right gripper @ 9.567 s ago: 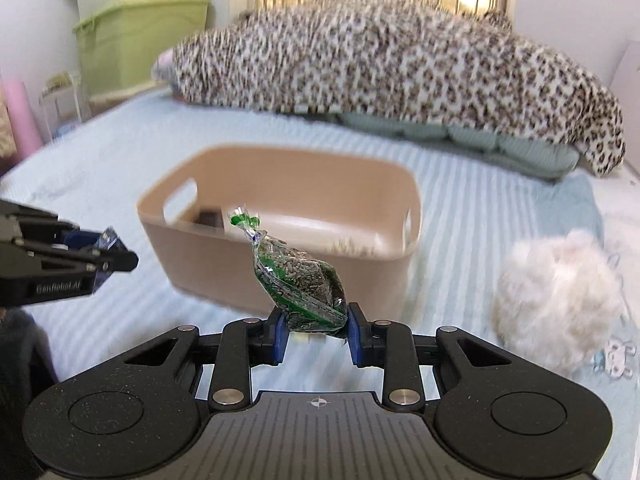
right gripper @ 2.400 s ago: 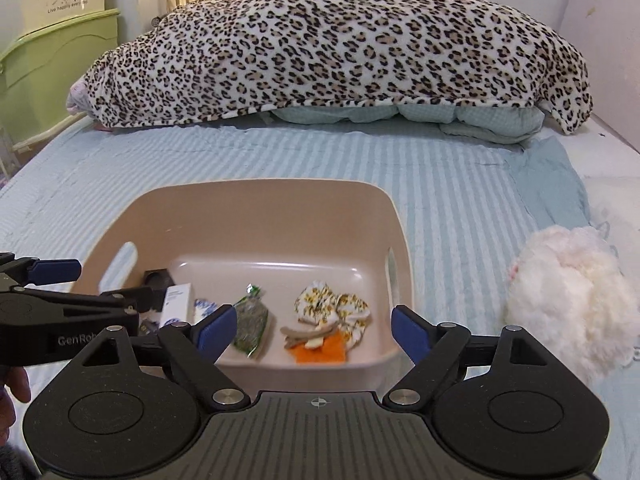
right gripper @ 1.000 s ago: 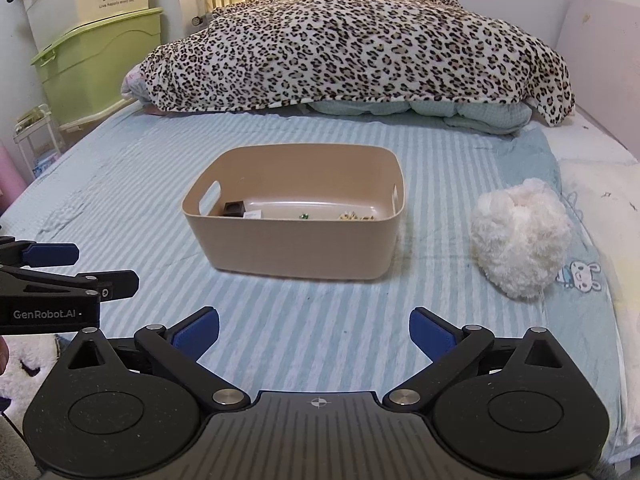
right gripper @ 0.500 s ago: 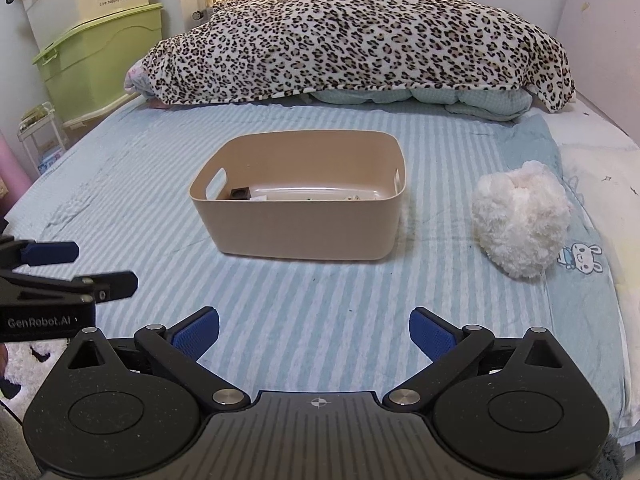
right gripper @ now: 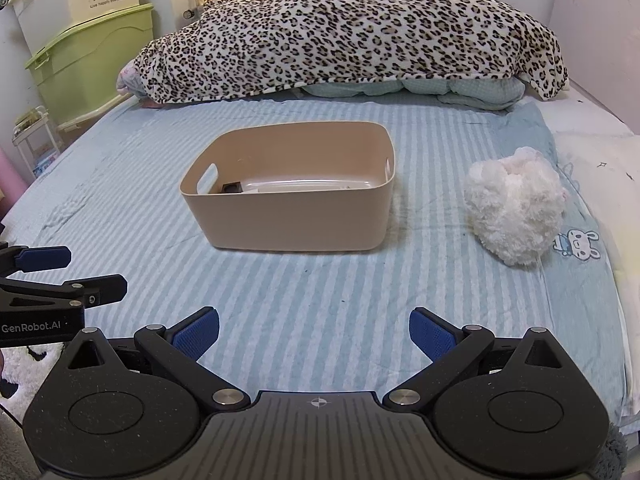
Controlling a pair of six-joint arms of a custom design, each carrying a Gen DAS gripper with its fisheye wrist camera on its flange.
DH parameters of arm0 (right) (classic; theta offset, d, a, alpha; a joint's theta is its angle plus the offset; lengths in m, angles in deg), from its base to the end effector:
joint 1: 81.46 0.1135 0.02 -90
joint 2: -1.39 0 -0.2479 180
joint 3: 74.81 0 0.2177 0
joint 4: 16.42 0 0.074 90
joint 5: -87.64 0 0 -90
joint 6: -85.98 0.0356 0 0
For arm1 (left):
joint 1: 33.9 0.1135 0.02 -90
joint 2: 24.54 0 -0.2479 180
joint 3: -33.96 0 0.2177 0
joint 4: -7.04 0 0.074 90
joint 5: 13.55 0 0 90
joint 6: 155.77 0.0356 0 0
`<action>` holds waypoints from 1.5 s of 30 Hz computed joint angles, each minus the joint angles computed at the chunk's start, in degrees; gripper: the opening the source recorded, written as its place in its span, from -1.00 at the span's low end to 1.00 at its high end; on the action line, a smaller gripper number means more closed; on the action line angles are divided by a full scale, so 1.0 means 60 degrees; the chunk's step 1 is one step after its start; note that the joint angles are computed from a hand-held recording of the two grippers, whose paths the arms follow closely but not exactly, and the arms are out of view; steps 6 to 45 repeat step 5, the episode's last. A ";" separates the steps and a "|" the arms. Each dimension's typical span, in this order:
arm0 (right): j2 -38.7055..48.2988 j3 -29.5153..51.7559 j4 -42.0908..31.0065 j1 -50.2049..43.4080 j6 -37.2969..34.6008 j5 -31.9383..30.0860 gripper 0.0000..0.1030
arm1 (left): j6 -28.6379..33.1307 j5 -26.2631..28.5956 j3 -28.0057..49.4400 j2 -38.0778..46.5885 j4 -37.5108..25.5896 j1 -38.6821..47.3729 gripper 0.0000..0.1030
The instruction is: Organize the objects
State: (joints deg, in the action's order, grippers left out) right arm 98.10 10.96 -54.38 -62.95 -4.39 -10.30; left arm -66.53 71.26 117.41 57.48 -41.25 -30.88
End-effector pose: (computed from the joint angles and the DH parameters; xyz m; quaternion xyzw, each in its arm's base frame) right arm 0.3157 0.1109 0.2361 -0.1772 0.9175 0.1192 0.3356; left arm 0.2775 0.0179 0.2846 -0.0473 0.9280 0.0493 0.3664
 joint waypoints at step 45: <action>0.0092 0.0048 -0.0018 -0.0057 -0.0029 -0.0039 1.00 | -0.0020 0.0059 -0.0023 0.0066 0.0124 0.0004 0.57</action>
